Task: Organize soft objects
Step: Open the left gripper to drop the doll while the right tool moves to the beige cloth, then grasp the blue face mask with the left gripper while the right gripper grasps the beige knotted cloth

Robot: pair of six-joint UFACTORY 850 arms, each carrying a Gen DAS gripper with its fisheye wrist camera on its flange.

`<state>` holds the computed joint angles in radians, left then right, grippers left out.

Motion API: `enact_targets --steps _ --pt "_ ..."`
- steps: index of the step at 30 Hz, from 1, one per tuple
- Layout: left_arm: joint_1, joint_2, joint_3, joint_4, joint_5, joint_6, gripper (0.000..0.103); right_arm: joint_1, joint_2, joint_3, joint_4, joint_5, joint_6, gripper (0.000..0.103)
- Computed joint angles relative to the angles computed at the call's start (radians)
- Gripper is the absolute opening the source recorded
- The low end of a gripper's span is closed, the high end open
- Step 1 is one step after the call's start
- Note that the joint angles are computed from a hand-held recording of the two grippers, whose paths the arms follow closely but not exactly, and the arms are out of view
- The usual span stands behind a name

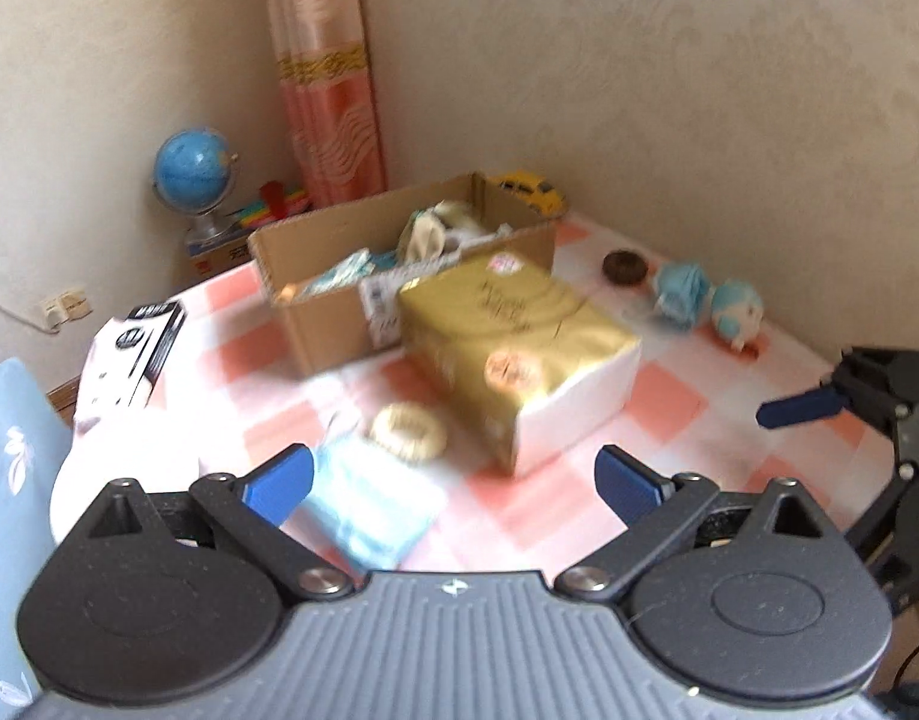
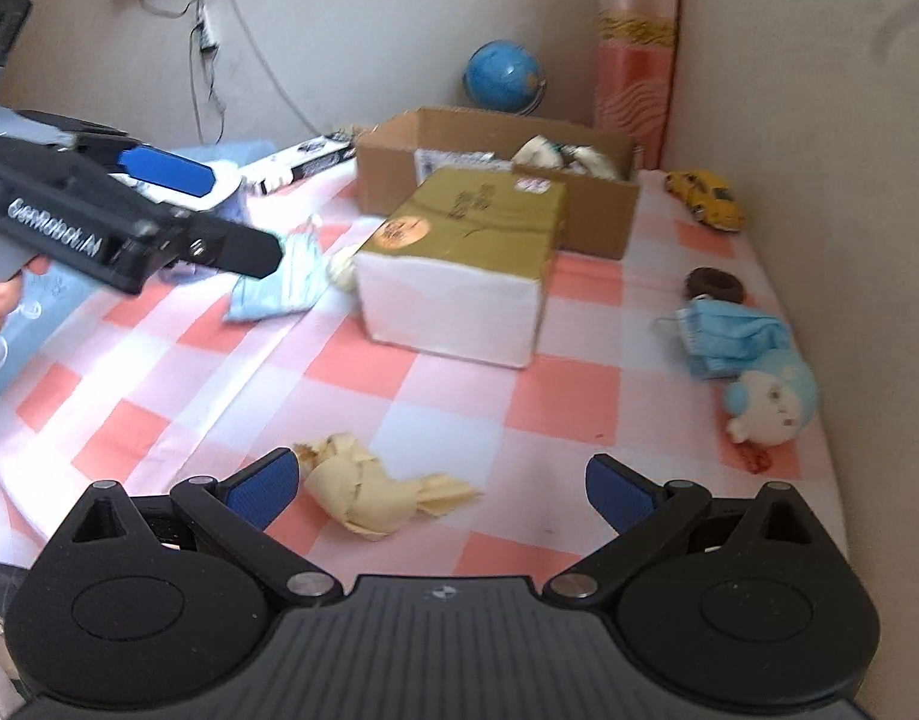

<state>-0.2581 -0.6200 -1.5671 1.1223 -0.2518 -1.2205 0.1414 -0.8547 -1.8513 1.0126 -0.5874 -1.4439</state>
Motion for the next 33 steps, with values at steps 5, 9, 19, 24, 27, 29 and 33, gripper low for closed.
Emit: enact_targets --steps 5,9,19,24,27,29,33 --pt "0.002 0.023 0.061 0.087 0.009 -0.108 0.100 0.026 -0.023 -0.020 -0.070 0.018 0.044 0.103" --pt "0.010 0.026 0.079 0.135 0.021 -0.183 0.100 0.041 -0.037 -0.034 -0.118 0.038 0.081 0.103" --pt "0.021 0.003 0.071 0.136 0.015 -0.201 0.100 0.034 -0.049 -0.043 -0.121 0.044 0.087 0.103" --pt "0.022 -0.025 0.043 0.093 0.003 -0.177 0.100 0.022 -0.041 -0.025 -0.076 0.036 0.024 0.103" --pt "0.022 -0.046 0.019 0.047 -0.005 -0.141 0.100 0.017 -0.036 -0.014 -0.052 0.035 -0.004 0.103" --pt "0.021 -0.058 0.005 0.031 -0.018 -0.127 0.100 0.013 -0.030 -0.001 -0.027 0.037 -0.032 0.103" --pt "0.021 -0.079 -0.018 0.022 -0.037 -0.128 0.100 0.002 -0.017 0.032 0.057 0.042 -0.123 0.103"
